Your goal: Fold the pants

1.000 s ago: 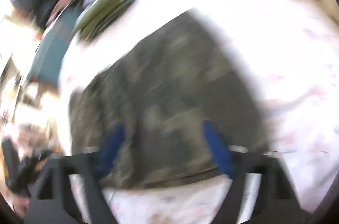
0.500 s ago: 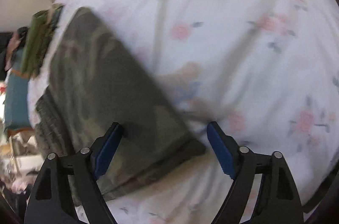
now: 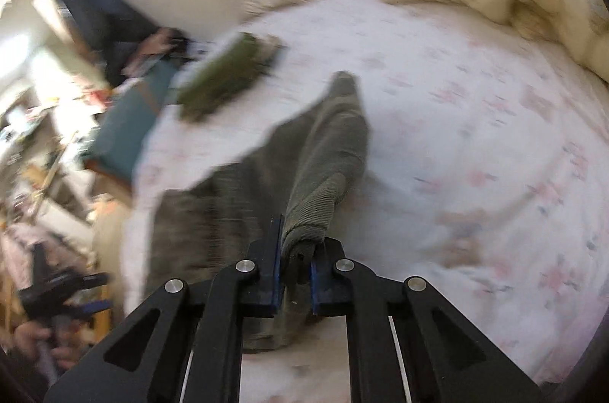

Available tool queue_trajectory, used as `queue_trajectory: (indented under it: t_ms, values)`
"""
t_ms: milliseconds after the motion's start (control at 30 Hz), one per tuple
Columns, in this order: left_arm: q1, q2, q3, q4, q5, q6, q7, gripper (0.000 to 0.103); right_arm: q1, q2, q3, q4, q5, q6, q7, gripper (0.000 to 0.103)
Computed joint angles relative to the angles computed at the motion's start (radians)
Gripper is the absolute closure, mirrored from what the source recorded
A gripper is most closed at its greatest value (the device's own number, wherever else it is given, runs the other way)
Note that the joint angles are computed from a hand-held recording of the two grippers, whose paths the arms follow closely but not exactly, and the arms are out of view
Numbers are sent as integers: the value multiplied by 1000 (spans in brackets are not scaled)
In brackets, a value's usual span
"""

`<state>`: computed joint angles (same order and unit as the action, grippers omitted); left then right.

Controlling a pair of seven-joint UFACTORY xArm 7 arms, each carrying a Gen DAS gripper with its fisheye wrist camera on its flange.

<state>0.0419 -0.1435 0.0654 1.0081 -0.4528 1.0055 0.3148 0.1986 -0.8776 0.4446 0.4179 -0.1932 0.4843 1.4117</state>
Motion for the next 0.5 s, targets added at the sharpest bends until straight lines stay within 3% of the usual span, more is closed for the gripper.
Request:
queue_trajectory:
  t_ms: [200, 400, 500]
  values:
    - [-64, -11, -48, 65, 7, 74, 52, 16, -4, 172, 6, 28, -4, -290, -49, 92]
    - [-213, 132, -172, 335, 73, 128, -6, 16, 27, 263, -29, 46, 24, -369, -140, 92]
    - [-302, 249, -232, 483, 214, 104, -50, 16, 70, 281, -68, 34, 66, -410, -177, 92]
